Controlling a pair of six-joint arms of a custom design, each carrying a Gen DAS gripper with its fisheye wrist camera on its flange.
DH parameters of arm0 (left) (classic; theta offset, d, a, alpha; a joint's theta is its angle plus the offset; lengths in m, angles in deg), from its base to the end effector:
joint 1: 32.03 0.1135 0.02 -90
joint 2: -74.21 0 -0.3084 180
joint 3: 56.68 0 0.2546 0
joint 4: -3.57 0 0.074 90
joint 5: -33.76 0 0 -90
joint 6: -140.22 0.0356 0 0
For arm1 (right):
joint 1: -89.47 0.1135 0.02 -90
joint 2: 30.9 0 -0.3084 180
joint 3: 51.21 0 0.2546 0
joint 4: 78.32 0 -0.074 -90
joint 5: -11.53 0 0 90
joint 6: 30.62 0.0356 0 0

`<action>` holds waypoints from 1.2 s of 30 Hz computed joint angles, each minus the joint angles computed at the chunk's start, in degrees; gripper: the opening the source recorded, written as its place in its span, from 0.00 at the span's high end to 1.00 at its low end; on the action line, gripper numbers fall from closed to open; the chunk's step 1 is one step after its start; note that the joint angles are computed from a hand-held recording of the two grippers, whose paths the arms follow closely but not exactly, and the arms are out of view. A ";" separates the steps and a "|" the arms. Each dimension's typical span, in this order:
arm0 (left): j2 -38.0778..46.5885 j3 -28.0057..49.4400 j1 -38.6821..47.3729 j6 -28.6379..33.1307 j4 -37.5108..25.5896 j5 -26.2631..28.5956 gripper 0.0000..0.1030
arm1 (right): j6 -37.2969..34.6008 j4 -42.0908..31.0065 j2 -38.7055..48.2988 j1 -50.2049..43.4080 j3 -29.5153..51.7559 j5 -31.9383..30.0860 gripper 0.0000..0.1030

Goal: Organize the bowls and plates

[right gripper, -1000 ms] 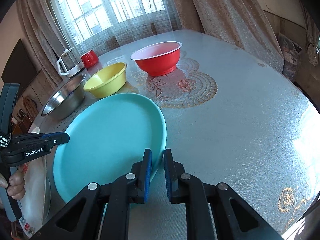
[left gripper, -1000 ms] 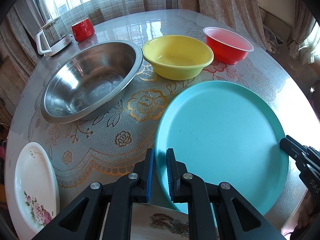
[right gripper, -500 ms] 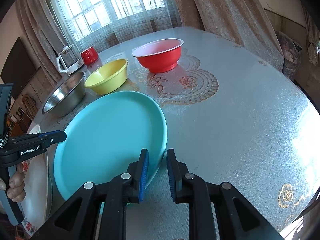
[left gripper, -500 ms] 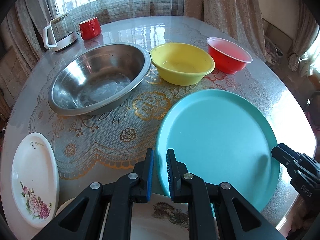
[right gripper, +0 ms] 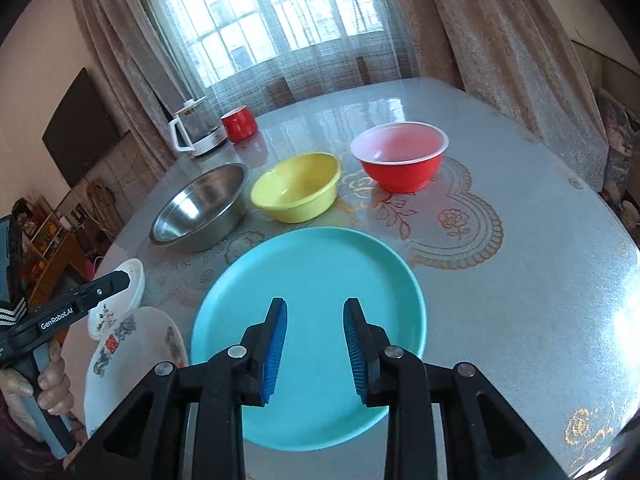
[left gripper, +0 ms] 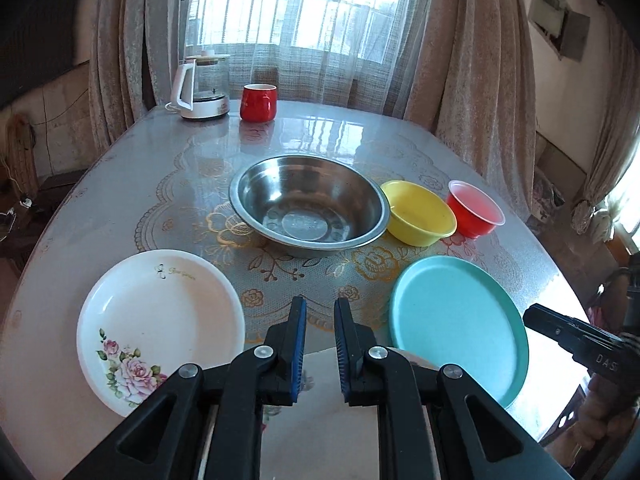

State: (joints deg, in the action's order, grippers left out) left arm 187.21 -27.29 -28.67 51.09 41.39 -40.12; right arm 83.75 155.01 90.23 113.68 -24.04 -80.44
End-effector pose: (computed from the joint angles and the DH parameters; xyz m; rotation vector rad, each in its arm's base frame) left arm 0.2444 0.0045 0.0668 0.0839 2.3480 -0.2968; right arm 0.2230 0.1016 0.0521 -0.0151 2.3263 0.4763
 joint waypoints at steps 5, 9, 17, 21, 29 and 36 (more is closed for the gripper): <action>2.47 -1.17 14.51 3.02 4.88 5.43 0.81 | 0.79 -13.20 -2.38 6.40 10.99 -8.31 0.71; 5.19 0.84 24.44 5.86 3.59 9.82 0.80 | 1.84 -22.37 -0.22 11.14 21.28 -10.07 0.71; 10.46 8.06 35.72 9.26 -6.49 17.39 0.78 | 1.90 -37.96 6.99 16.60 40.42 -10.43 0.71; 12.66 10.32 36.84 9.31 -8.47 18.28 0.78 | 2.24 -45.20 11.37 16.93 47.89 -9.88 0.71; 16.75 13.77 35.51 9.38 -10.82 18.04 0.78 | 1.19 -55.75 17.56 17.70 58.91 -6.61 0.71; 19.57 15.34 32.65 8.87 -9.63 15.25 0.83 | -0.81 -59.21 20.76 18.67 63.85 -5.38 0.84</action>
